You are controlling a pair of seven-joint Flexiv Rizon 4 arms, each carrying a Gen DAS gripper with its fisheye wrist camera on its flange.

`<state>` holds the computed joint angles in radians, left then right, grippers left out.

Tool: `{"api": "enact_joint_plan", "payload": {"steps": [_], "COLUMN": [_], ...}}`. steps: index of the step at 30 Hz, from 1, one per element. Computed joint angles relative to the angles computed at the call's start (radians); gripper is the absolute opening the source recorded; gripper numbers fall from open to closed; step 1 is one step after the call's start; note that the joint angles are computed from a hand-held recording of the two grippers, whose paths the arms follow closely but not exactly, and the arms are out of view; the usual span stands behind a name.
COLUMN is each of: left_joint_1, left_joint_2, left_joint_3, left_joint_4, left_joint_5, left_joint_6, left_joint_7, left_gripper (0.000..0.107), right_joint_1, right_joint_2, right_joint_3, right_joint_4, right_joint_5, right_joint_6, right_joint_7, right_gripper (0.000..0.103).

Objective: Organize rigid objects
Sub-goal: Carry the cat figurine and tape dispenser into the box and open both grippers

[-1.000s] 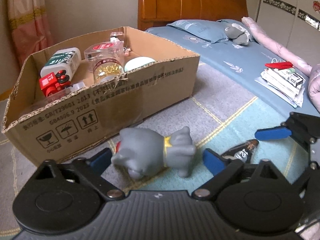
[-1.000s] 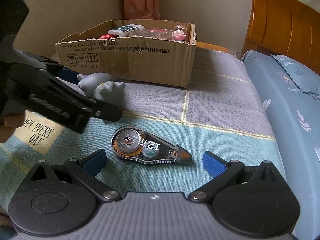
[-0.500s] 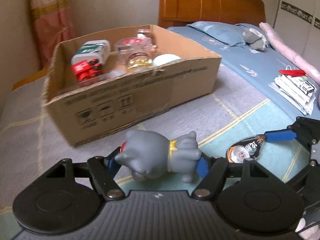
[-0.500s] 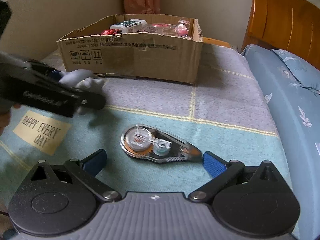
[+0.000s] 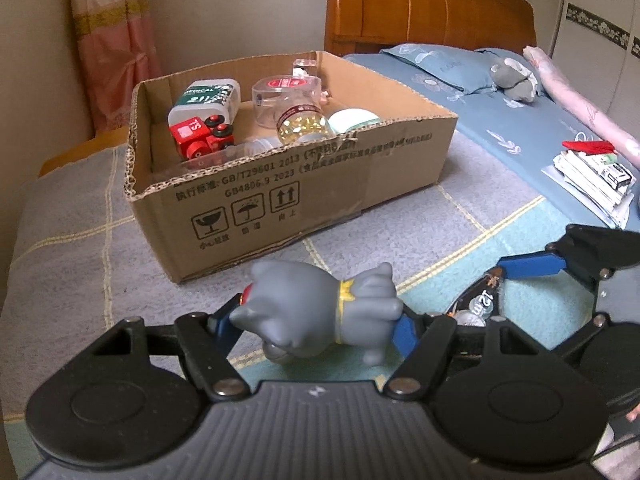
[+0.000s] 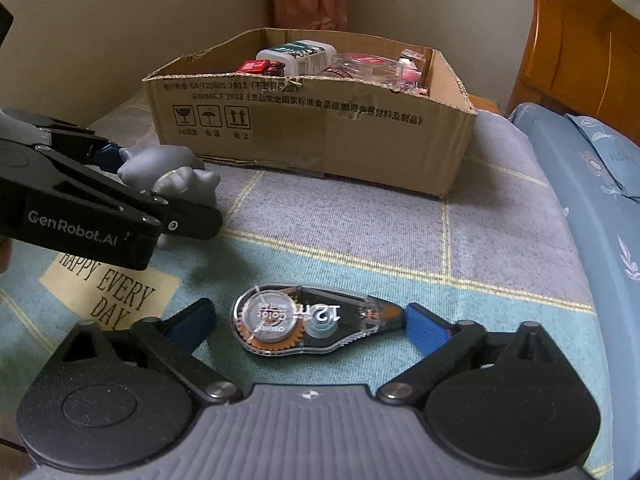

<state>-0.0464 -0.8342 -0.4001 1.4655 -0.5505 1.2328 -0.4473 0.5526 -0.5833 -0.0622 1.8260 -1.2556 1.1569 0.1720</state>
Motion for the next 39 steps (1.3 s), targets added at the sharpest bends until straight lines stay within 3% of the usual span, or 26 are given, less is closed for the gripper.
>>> {"api": "enact_joint_plan", "payload": {"steps": [8,14,21,26,35,36,37,39], "left_joint_1": [-0.012,-0.003,-0.034,-0.083,-0.186,-0.194,-0.201,-0.215], "left_joint_2": [0.045,0.093,0.089,0.012,-0.238,-0.275,-0.299,-0.32], "left_joint_3": [0.048,0.05,0.078,0.112,0.198,0.205,0.213,0.234], "left_joint_4": [0.003,0.011,-0.086,-0.265,-0.75,-0.819,-0.858,-0.876], "left_joint_5": [0.026,0.011,0.003,0.036,0.15,0.159,0.168,0.189], "left_joint_6": [-0.081,-0.131,-0.179,-0.224,-0.396,-0.431,-0.439,-0.38], "left_joint_7": [-0.016,0.031,0.043,-0.007,-0.163,-0.171,-0.187,-0.242], "left_gripper": [0.072,0.072,0.072,0.072,0.073,0.076,0.086,0.102], "right_joint_1": [-0.032,-0.049,-0.067,-0.087,-0.119,-0.12,-0.121,-0.131], "right_joint_2": [0.025,0.077,0.136,0.139,0.117,0.114,0.112,0.101], "right_joint_3": [0.027,0.026,-0.002,-0.013,-0.021,-0.023,-0.028,-0.031], "right_joint_4": [0.027,0.057,0.052,0.012,-0.076,-0.083,-0.091,-0.109], "right_joint_5": [0.106,0.171,0.14,0.096,0.095,0.098,0.096,0.108], "right_joint_6": [0.052,0.101,0.133,0.136,0.106,0.103,0.102,0.107], "right_joint_7": [-0.125,-0.24,-0.299,-0.323,-0.402,-0.409,-0.411,-0.426], "right_gripper": [0.093,0.093,0.093,0.093,0.093,0.093,0.093,0.093]}}
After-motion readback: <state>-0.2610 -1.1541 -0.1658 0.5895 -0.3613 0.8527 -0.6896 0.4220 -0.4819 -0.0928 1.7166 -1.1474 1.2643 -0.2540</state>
